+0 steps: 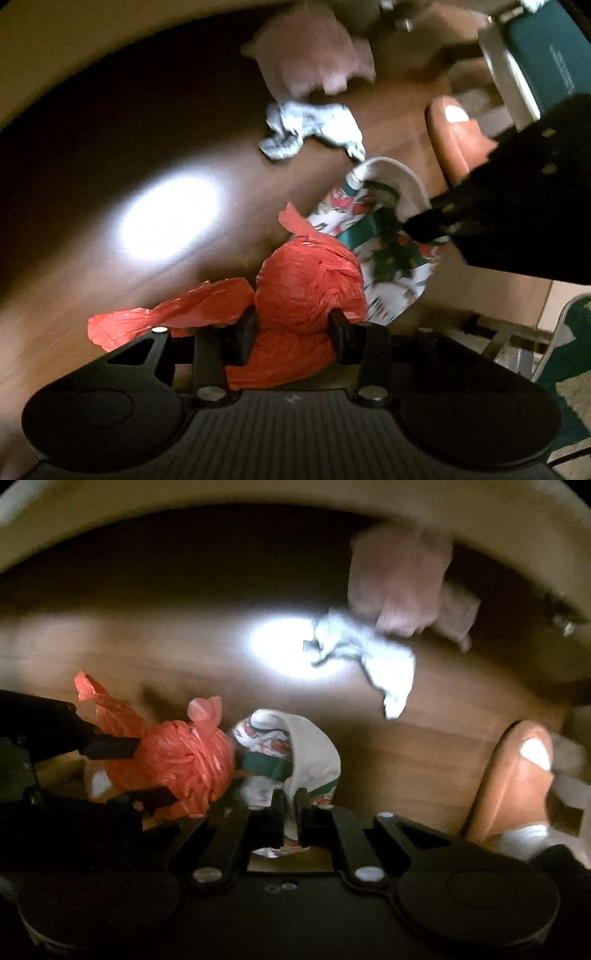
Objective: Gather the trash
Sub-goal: 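Lift the red plastic and printed bag and carry both tools over the teal bin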
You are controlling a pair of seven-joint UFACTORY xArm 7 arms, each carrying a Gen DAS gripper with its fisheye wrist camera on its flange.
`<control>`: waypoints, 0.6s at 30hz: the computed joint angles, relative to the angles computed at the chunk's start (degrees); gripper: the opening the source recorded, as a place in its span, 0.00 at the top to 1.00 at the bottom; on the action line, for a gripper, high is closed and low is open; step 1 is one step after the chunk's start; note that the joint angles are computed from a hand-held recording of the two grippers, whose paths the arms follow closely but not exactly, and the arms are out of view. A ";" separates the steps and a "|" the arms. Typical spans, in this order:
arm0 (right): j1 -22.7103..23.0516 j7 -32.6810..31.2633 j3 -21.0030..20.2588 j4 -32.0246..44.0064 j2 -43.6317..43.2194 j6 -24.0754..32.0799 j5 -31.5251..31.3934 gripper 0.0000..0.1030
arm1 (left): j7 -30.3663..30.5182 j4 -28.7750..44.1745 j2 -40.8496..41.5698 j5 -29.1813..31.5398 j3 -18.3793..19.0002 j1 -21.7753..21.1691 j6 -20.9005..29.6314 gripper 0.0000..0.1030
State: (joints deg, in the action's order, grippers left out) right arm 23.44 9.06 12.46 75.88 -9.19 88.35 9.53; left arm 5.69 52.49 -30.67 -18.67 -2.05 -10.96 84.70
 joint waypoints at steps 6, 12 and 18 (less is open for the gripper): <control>-1.97 -1.29 -2.16 4.30 -7.55 -0.24 1.32 0.95 | -5.43 10.01 -2.49 3.76 -1.06 1.37 4.63 0.62; -5.10 -5.28 -5.46 9.03 -14.85 0.14 2.88 0.95 | -16.34 20.29 -3.63 4.92 -4.15 1.75 6.29 0.62; -8.51 -12.58 -10.42 17.77 -17.96 4.25 3.84 0.95 | -27.44 34.46 0.94 8.29 -9.88 0.80 6.50 0.62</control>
